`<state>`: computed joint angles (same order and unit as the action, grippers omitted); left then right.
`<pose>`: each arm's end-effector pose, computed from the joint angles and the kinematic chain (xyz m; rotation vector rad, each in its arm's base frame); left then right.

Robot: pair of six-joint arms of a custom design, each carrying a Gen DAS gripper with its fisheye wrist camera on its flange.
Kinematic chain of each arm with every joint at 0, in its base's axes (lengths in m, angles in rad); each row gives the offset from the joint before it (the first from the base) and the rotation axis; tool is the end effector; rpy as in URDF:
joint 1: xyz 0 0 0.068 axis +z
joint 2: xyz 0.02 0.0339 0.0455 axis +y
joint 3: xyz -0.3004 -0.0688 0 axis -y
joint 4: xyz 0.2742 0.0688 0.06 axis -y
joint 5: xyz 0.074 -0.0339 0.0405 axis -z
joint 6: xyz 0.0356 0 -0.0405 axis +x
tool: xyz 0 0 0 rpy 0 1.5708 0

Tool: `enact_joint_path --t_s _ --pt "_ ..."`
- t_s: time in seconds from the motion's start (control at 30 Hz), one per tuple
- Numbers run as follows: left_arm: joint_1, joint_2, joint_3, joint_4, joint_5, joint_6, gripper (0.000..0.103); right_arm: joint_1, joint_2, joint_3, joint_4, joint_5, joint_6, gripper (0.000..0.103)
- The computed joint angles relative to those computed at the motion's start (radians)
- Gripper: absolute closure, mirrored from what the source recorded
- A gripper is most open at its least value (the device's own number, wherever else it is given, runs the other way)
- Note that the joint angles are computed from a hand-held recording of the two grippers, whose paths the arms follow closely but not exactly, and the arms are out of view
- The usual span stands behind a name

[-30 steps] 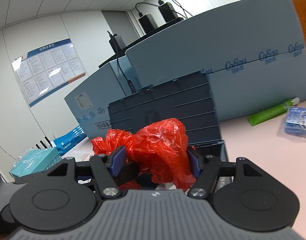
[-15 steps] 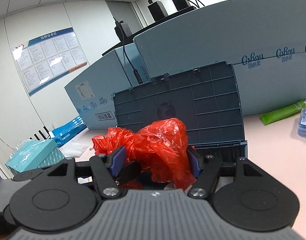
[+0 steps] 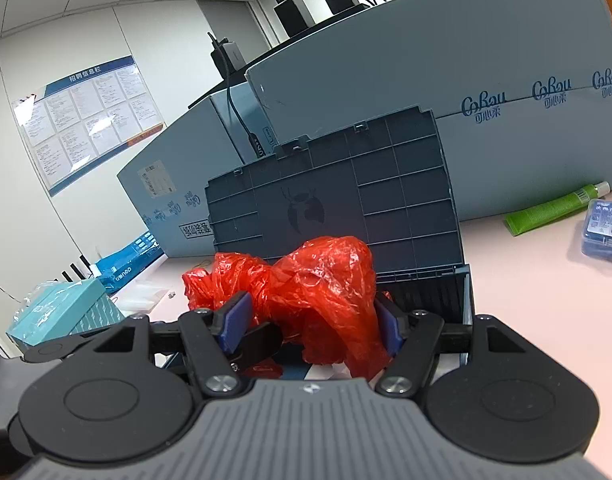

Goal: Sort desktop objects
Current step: 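Lower the red bag into the blue box and open the right tool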

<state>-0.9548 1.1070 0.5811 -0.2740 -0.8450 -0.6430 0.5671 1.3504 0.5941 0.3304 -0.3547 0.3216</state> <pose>0.1494 -0.1649 0.2264 -0.0507 2.0667 0.0464 0.2403 0.1677 0.2177 -0.4922 2.0311 0.9111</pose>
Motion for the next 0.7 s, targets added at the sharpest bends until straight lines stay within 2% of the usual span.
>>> enact_joint_path --t_s 0.7 --pt "0.021 -0.018 -0.027 0.000 0.037 -0.014 0.066 0.008 0.035 0.045 -0.065 -0.006 -0.043 0.031"
